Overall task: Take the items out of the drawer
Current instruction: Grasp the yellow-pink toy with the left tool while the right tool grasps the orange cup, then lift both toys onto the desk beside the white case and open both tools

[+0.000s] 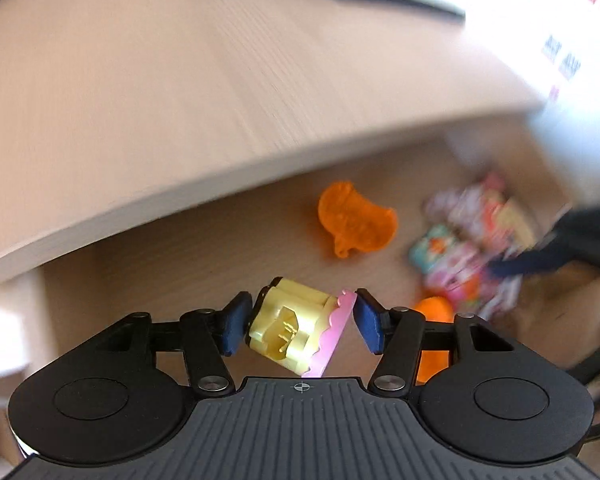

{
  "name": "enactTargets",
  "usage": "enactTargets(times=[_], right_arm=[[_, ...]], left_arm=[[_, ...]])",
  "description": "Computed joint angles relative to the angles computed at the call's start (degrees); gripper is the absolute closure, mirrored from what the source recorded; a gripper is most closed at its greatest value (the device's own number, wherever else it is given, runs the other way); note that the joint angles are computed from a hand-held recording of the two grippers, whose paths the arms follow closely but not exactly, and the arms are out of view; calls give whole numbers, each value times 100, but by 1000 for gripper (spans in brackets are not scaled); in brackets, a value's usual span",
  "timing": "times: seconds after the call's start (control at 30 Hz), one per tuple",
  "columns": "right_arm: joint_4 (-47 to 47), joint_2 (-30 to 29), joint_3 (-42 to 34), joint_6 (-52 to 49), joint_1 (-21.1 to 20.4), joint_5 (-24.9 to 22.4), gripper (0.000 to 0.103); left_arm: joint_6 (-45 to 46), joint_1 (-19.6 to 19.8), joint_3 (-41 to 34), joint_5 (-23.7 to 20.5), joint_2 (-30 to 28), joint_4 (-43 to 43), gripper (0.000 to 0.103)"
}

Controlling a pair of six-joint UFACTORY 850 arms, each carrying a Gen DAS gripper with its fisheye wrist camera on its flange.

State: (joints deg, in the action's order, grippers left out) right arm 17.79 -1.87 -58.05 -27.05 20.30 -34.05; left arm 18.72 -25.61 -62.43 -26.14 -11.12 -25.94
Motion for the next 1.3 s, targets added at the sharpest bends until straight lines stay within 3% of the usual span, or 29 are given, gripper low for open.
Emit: enactTargets(times=[0.17,0.3,0.4,0.47,0.6,0.7,0.83,0.93,1.0,1.07,1.13,1.23,1.3], right_arm=[[-220,-419,-260,43,281,-198,32],[-1359,-776,-529,885,585,-449,33],[-1525,-920,-644,1242,597,-699,34],[-1543,-990,-696,1441,556,-844,48],[-1619,-960,-682,1726,530,-887,49],[-1694,-537,-496,1926,564,-586,49],[-904,359,-243,1692,325,-200,49],[-1096,887,-196,2162,179,156,49],[-1175,1091,-261,2444,32,444,49],[-1723,1163,-371,3000,-53,802,49],[-2705,1089,-537,3864,-87,1105,49],[-3220,632,-941,4432,-247,1195,49],[-3213,301,-1127,4484,-341,1194,49]], left_arm=[[-1295,19,468,191,864,300,42],[-2197,-45,924,347,1486,780,42],[-2147,24,1206,294,1853,466,42],[-1766,81,1324,306,1914,-29,42],[-1089,175,1447,370,2078,-715,42],[-984,176,1324,370,2016,-860,42],[-1787,47,1149,825,2019,-306,42],[-2711,13,810,823,1872,331,42],[-2234,90,607,870,1821,-15,42],[-1781,116,284,1120,1610,-184,42],[-1736,38,-83,1398,1320,189,42],[-2084,-64,-756,1447,615,856,42],[-2241,-118,-1244,1207,82,1218,42]])
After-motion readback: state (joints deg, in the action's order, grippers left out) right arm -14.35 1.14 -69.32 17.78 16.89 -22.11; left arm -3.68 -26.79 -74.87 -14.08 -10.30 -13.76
